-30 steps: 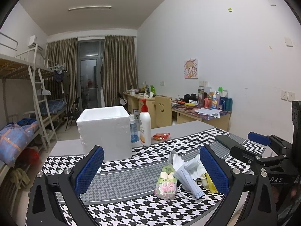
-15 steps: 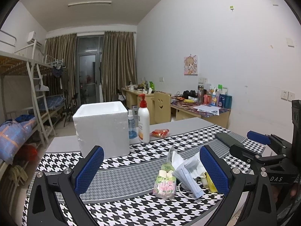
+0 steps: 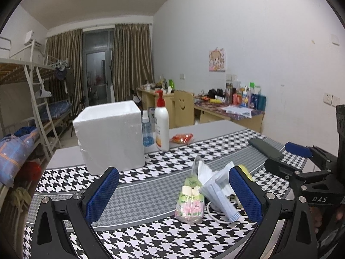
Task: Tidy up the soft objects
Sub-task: 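Grasp the green tissue pack with the left tool while the right tool grasps the yellow foam net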
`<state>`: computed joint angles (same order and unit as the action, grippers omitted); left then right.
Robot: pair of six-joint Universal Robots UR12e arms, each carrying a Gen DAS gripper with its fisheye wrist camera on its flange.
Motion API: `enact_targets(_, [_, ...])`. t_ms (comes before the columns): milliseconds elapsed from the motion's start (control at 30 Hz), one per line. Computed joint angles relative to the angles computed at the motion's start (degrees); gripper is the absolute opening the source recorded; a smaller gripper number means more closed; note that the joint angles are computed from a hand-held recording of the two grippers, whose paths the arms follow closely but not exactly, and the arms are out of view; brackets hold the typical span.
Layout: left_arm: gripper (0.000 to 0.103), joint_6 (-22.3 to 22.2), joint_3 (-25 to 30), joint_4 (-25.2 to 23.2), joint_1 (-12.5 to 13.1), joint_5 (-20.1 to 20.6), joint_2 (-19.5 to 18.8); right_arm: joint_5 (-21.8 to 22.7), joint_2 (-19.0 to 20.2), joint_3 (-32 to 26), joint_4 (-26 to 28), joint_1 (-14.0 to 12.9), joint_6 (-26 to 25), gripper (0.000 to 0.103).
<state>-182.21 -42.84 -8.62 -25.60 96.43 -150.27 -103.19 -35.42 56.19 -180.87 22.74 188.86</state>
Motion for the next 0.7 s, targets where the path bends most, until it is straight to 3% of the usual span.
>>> enact_targets(700, [0.102,1.44,8.23,-13.91,0.35,-1.28,-4.04,-0.24,0.74,-1.64,8.51,-0.89,3.76,0.097])
